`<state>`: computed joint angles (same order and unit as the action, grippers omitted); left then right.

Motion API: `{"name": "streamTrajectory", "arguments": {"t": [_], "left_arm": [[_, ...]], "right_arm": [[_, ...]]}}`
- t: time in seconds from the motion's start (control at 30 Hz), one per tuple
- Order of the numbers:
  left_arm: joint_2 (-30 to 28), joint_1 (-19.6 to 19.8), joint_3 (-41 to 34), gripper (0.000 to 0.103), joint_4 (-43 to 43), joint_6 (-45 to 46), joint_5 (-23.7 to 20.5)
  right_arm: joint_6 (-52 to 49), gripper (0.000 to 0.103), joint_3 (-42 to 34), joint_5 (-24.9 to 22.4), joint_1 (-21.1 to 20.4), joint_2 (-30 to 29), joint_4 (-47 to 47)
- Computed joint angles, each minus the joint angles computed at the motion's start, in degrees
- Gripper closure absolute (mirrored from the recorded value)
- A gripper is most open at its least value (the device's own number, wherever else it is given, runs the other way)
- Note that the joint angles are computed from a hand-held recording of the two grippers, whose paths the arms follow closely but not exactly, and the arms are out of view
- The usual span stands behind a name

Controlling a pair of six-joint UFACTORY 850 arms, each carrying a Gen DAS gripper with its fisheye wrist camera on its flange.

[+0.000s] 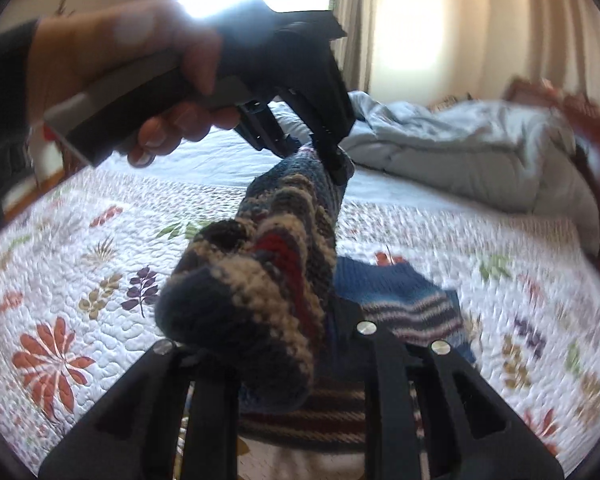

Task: Fold small clothes
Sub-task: 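Lift and fold the sweater side over with the left gripper toward the right gripper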

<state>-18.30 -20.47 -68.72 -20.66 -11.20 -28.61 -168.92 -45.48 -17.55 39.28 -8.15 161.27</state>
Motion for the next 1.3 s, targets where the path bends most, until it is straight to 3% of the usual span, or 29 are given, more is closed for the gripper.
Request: {"name": "streamTrajectory", "arguments": {"t": [0.13,0.3,0.43,0.9,1.17,1.2,1.3], "left_arm": [[-6.53,-2.48,-6.58,0.081,3.32,-3.49,-2.53],[-13.53,-4.98,-14.14,0.081,6.62,-6.64,-6.03],[-18.05,-6.37,-19.17,0.081,9.26,-9.25,-9.00],[-30.26,-10.02,-35.63,0.081,17.22,-16.50,-20.44],[-34.04,-10.85,-39.81,0.081,18.86,-18.47,-22.01],[-33.98,-10.87,-39.70,0.079,18.79,-18.55,-21.78],[-32.30,-10.67,-37.52,0.059,17.11,-17.68,-19.24]], "right_arm": [[18.54,0.085,0.21,-2.72,-4.56,-1.72,-15.21],[31.69,0.085,0.66,-6.75,-9.76,-3.55,-26.19],[46.23,0.085,0.35,-12.99,-14.71,-6.20,-37.63],[60.29,0.085,-1.33,-23.72,-23.41,-11.69,-49.76],[66.49,0.085,-2.98,-28.06,-26.33,-14.77,-54.69],[67.72,0.085,-3.33,-28.92,-26.65,-15.39,-55.44],[70.73,0.084,-4.40,-30.52,-27.21,-16.92,-57.96]]}}
